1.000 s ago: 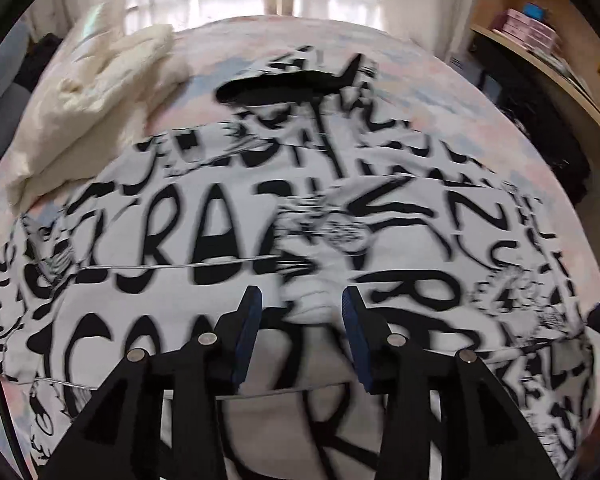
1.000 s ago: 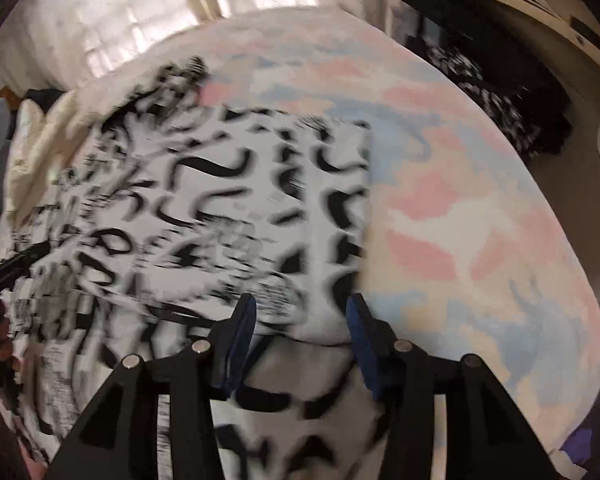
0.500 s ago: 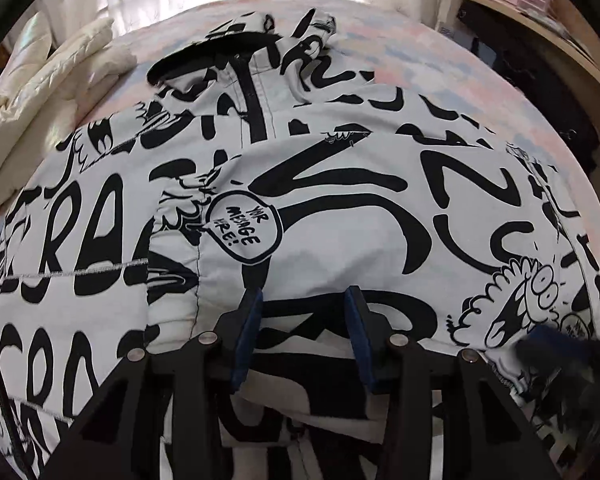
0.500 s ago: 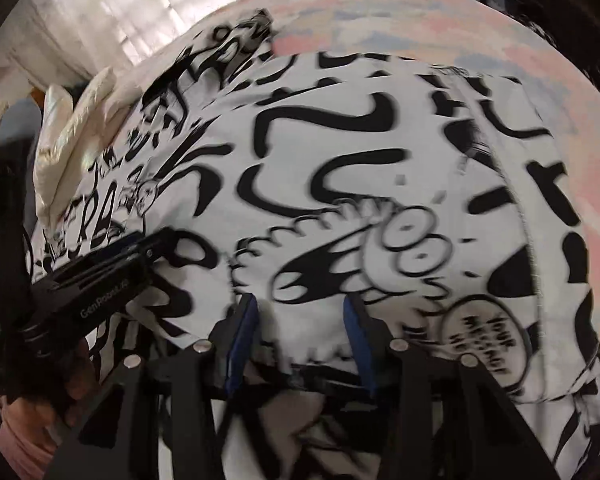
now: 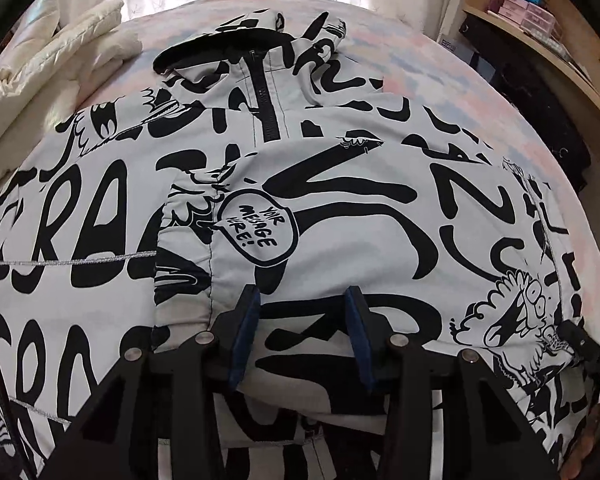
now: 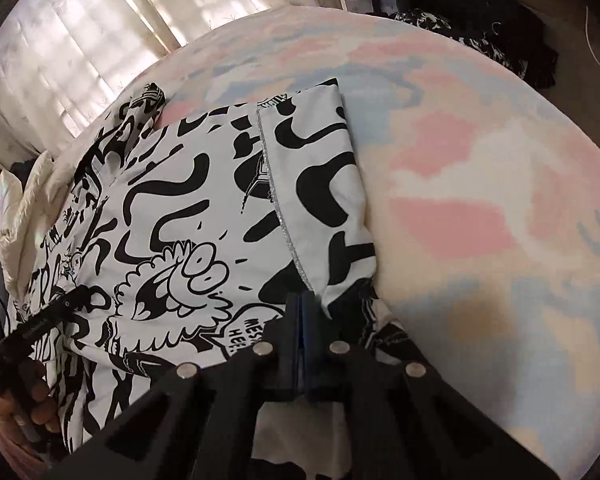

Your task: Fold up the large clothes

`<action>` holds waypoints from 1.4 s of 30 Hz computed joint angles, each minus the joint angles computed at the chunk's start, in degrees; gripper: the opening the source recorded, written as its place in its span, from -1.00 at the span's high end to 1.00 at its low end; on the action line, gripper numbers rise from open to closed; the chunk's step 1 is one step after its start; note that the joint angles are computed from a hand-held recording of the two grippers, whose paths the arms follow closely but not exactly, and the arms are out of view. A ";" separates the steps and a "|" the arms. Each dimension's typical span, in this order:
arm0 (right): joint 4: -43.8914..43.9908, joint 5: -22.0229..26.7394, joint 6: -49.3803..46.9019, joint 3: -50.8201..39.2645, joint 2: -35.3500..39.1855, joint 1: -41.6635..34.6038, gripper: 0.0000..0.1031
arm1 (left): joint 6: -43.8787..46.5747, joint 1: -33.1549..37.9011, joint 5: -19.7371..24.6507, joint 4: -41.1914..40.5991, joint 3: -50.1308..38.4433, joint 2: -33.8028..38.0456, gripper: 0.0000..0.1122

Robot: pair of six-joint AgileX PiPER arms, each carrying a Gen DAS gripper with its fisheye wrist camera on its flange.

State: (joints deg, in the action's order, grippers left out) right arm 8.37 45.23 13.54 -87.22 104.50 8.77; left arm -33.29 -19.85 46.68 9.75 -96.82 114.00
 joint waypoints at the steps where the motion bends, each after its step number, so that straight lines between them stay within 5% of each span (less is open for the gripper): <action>1: 0.15 -0.35 -0.03 0.05 0.13 0.00 0.95 | -0.40 -0.02 0.08 -0.06 -0.06 -0.02 0.25; 9: 3.37 -0.38 -1.33 1.08 -0.88 -0.86 0.86 | -2.98 -1.01 1.00 0.78 1.68 -2.60 0.18; 16: 4.23 -0.98 1.08 5.10 -6.27 2.11 0.09 | -5.31 -3.03 1.27 2.43 7.82 -9.82 0.11; 28: 1.19 -3.65 9.49 18.42 -17.40 10.42 0.07 | -15.01 -8.53 0.85 7.18 27.19 -27.17 0.11; 38: -14.17 -2.31 24.28 22.99 -22.96 22.86 0.04 | -20.52 -11.56 4.04 9.36 39.85 -39.89 0.11; 42: -20.72 -0.93 29.48 23.68 -23.52 28.30 -0.11 | -20.56 -11.46 6.02 9.27 42.95 -44.75 0.11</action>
